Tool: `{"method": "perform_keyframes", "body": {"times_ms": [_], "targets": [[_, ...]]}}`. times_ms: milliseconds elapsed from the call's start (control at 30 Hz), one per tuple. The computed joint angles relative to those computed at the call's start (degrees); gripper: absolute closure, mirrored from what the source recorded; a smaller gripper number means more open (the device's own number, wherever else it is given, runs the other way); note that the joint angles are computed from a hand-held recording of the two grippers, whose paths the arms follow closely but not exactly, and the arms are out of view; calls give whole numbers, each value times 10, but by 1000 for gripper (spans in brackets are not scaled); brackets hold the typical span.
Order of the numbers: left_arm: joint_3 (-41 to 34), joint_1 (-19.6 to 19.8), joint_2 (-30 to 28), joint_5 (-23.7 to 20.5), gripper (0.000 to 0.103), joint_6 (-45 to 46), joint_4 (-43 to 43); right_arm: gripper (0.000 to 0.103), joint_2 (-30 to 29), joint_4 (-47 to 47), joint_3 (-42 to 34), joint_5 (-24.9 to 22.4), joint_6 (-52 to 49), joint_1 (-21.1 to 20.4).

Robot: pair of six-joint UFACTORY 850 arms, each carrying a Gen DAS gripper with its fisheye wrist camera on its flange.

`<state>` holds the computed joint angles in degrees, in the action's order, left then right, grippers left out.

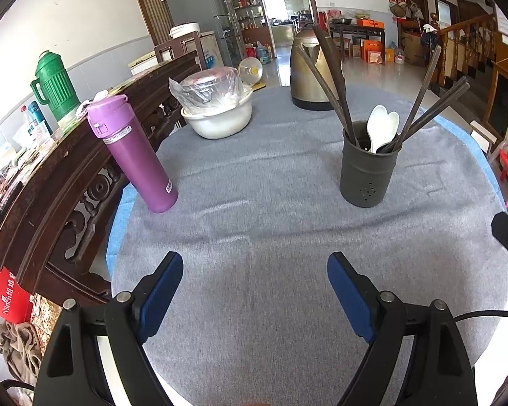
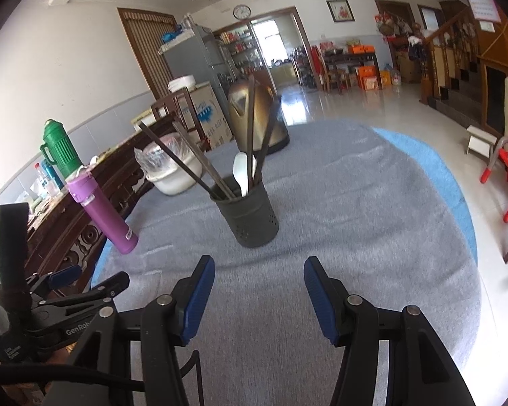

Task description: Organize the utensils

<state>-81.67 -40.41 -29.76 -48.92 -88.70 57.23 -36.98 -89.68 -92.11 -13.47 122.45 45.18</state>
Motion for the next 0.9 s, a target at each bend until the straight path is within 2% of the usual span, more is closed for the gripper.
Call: {"method": "perform_keyframes", "body": {"times_ms": [100, 400, 900], "targets": [[4, -1, 5, 0, 16, -10, 10, 44, 7, -73, 6, -13, 61, 5], [23, -6, 23, 1, 16, -36, 25, 44, 15, -165, 23, -44, 125, 19], [28, -9, 29, 5, 16, -42, 30, 44, 21, -165, 28, -48, 120, 25]]}}
